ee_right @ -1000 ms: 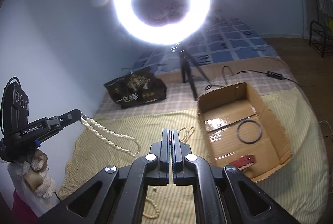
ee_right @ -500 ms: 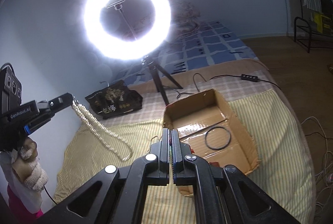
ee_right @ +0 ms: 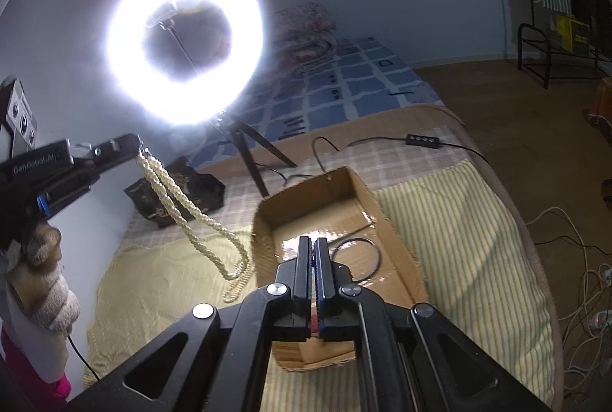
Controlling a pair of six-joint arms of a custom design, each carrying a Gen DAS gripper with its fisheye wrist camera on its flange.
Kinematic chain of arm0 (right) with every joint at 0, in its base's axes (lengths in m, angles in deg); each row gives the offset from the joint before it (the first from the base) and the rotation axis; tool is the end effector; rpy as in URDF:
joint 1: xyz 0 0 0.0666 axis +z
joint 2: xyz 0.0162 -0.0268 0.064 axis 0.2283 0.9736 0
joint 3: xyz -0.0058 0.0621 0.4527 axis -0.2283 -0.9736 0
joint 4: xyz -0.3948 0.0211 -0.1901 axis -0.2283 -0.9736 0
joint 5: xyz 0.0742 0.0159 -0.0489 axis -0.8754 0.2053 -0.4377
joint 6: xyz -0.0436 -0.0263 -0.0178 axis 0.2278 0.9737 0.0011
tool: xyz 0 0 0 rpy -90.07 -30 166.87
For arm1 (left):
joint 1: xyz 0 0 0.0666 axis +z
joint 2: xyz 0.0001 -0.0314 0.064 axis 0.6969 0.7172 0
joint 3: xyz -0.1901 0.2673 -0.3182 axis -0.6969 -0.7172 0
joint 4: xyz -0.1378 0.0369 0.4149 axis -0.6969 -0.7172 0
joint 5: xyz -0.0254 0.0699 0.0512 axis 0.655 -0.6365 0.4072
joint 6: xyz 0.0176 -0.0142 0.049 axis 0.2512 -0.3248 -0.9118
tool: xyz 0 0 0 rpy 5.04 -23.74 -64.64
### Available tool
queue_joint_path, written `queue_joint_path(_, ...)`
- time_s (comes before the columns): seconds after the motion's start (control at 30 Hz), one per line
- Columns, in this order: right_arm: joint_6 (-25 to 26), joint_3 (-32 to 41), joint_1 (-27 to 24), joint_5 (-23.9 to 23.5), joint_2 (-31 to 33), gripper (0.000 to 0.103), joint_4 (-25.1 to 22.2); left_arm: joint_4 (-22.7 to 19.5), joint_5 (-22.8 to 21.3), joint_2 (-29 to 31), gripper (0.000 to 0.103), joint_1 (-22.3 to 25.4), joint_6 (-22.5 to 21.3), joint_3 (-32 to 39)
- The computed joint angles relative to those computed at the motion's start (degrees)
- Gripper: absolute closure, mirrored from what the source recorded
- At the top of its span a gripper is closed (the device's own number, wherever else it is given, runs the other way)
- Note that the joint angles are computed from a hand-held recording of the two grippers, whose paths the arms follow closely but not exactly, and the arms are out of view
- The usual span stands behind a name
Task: Organize jewelry
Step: 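Lift the pearl necklace and red cord and carry both over the box, then open both grippers to drop the necklace and jade cord into the box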
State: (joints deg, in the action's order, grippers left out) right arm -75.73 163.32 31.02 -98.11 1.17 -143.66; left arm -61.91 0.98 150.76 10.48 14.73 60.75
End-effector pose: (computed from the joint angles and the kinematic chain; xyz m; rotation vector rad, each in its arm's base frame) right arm 0.4901 0.1625 0.5671 -0.0293 2.4090 0.4800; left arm 0.5408 -0.3593 0.6228 -0.0175 2.2980 -0.5820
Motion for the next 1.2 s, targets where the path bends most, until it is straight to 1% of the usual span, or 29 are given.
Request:
queue_joint_path(0.2, 0.8, -0.6, -1.4, 0.4, 0.6, 0.103, -0.9, -1.5, 0.1, 3.6, 0.098, -0.1, -0.3, 3.3)
queue_joint_path(0.47, 1.9, -1.3, -2.3, 0.6, 1.8, 0.103, -1.8, -3.3, 0.0, 7.4, 0.098, -0.1, -0.2, 5.9)
queue_joint_path(0.7, 2.3, -1.9, -2.6, 0.4, 3.0, 0.103, -2.7, -4.7, 0.0, 9.8, 0.098, -0.1, -0.6, 6.3)
queue_joint_path(1.0, 2.4, -2.5, -3.1, 0.1, 4.1, 0.103, -3.6, -5.7, 0.0, 11.0, 0.098, 0.1, -0.6, 6.1)
queue_joint_path(1.1, 2.4, -2.5, -3.0, 0.1, 4.2, 0.098, -3.7, -6.2, 1.2, 11.2, 0.098, 0.1, -1.1, 6.3)
queue_joint_path(1.13, 2.3, -2.5, -2.9, 0.3, 4.1, 0.086, -3.9, -6.4, 1.2, 11.3, 0.098, 0.1, -1.2, 6.5)
queue_joint_path(1.17, 2.1, -2.6, -2.9, 0.0, 4.0, 0.077, -3.7, -6.2, 0.9, 11.2, 0.098, 0.1, -1.3, 6.4)
queue_joint_path(1.2, 1.8, -2.7, -2.9, 0.0, 4.0, 0.063, -3.4, -6.7, 1.0, 11.3, 0.098, 0.1, -1.3, 6.7)
